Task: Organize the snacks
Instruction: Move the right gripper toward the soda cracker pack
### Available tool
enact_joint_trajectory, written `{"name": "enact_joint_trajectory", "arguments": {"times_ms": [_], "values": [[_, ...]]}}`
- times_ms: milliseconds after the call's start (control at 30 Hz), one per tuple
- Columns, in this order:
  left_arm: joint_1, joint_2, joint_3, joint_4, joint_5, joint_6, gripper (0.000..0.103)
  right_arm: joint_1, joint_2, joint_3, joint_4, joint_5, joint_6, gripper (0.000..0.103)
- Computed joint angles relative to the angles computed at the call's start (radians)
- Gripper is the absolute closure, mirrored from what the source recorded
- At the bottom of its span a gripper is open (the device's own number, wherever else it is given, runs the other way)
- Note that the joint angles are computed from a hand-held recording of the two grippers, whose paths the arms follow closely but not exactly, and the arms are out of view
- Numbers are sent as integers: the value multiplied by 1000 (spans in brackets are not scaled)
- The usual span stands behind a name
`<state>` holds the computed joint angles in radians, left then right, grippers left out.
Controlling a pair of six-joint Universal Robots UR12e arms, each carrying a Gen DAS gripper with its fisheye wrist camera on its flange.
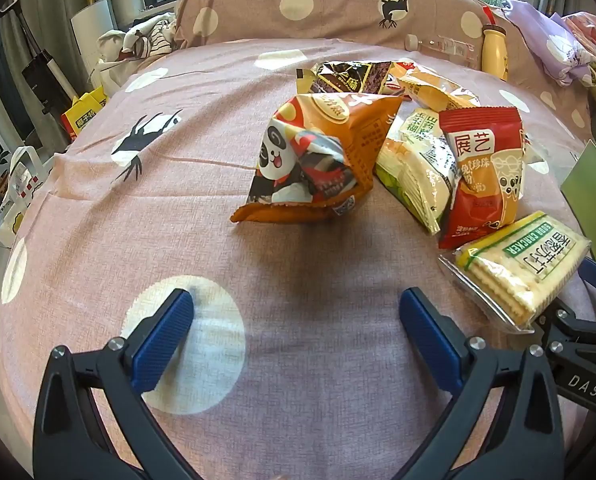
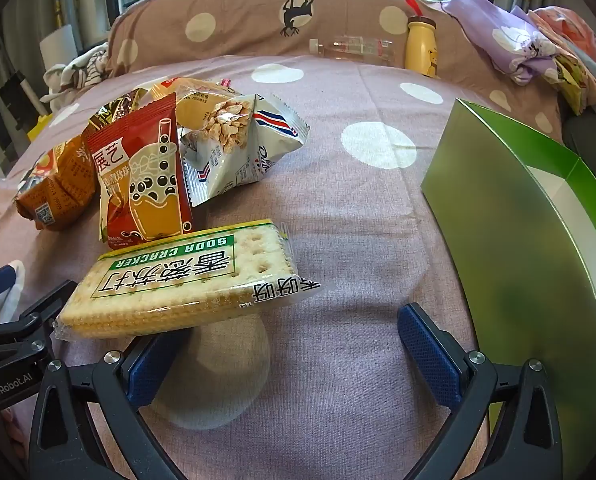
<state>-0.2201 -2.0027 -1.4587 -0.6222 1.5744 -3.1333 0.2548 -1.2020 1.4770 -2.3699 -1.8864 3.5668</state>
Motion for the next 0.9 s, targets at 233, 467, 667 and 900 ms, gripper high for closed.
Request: {"name": "enact_joint_trajectory", "arguments": {"times_ms": [233,467,667,900], "values": [[-1,0,1,-2,7,3,0,0,0,0,0,0,0,0],[-1,0,1,-3,6,3,0,0,0,0,0,0,0,0],[-1,0,1,-3,7,4,0,0,0,0,1,0,0,0],[0,2,18,-61,7,-8,0,-1,-4,4,-1,1,-1,0]]}}
